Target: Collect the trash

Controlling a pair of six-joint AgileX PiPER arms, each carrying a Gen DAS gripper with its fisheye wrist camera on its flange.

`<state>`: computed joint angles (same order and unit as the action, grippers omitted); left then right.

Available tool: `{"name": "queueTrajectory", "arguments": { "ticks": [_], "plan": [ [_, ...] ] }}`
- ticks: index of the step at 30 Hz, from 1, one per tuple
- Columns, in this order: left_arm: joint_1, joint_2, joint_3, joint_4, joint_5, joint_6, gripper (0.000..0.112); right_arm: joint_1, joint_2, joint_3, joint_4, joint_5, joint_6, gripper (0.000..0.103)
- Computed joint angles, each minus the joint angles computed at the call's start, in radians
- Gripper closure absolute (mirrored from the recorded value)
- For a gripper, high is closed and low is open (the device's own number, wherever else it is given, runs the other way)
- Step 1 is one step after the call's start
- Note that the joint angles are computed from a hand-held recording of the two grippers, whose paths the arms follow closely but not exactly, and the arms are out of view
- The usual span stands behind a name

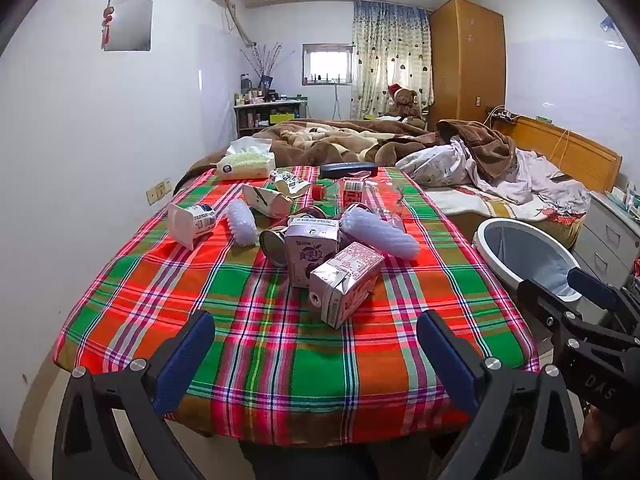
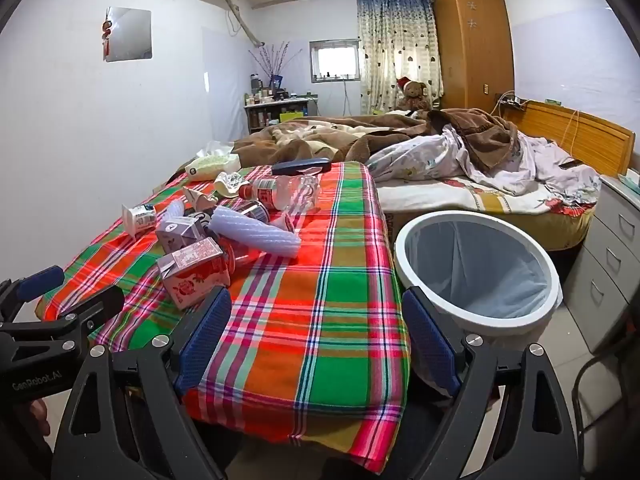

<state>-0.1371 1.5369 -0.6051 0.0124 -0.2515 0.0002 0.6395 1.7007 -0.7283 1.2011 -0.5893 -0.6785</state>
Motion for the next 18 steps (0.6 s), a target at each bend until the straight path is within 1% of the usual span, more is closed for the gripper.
{"name": "queueTrajectory", "arguments": {
  "ticks": [4, 5, 6, 7, 9, 11, 13, 15, 18],
  "plan": [
    [-0.003, 0.001, 0.002, -0.013, -0.008, 0.016, 0.01, -0.003, 0.007, -0.013, 0.018, 0.007, -0.021, 0.014],
    [-0.006, -0.002, 0.008, -0.031, -0.017, 0.028, 0.01, -0.004, 0.003, 0.001, -0.016, -0.003, 0.019, 0.014],
    [-0.009, -0.003, 0.01, -0.043, -0.019, 0.038, 0.01, -0.004, 0.004, 0.001, -0.015, -0.004, 0.019, 0.014],
    [-0.009, 0.014, 0.014, -0.04, -0.041, 0.039, 0.01, -0.007, 0.0, 0.005, -0.017, -0.002, 0.021, 0.014],
    [-0.007, 0.015, 0.013, -0.036, -0.039, 0.029, 0.01, -0.007, -0.006, 0.008, -0.016, -0.005, 0.019, 0.014],
    [0.005, 0.017, 0.011, 0.009, -0.037, -0.012, 0.01, -0.009, -0.005, 0.006, -0.017, -0.004, 0.019, 0.014],
    [0.006, 0.016, 0.013, 0.009, -0.04, -0.012, 0.01, -0.009, -0.004, 0.01, -0.025, -0.01, 0.03, 0.014],
    [0.009, 0.002, 0.016, 0.017, -0.03, -0.019, 0.01, 0.008, -0.015, 0.015, 0.003, -0.02, 0.01, 0.014],
    [0.013, 0.002, 0.018, 0.029, -0.033, -0.03, 0.01, 0.003, -0.012, 0.007, 0.004, -0.015, 0.003, 0.014]
  ]
}}
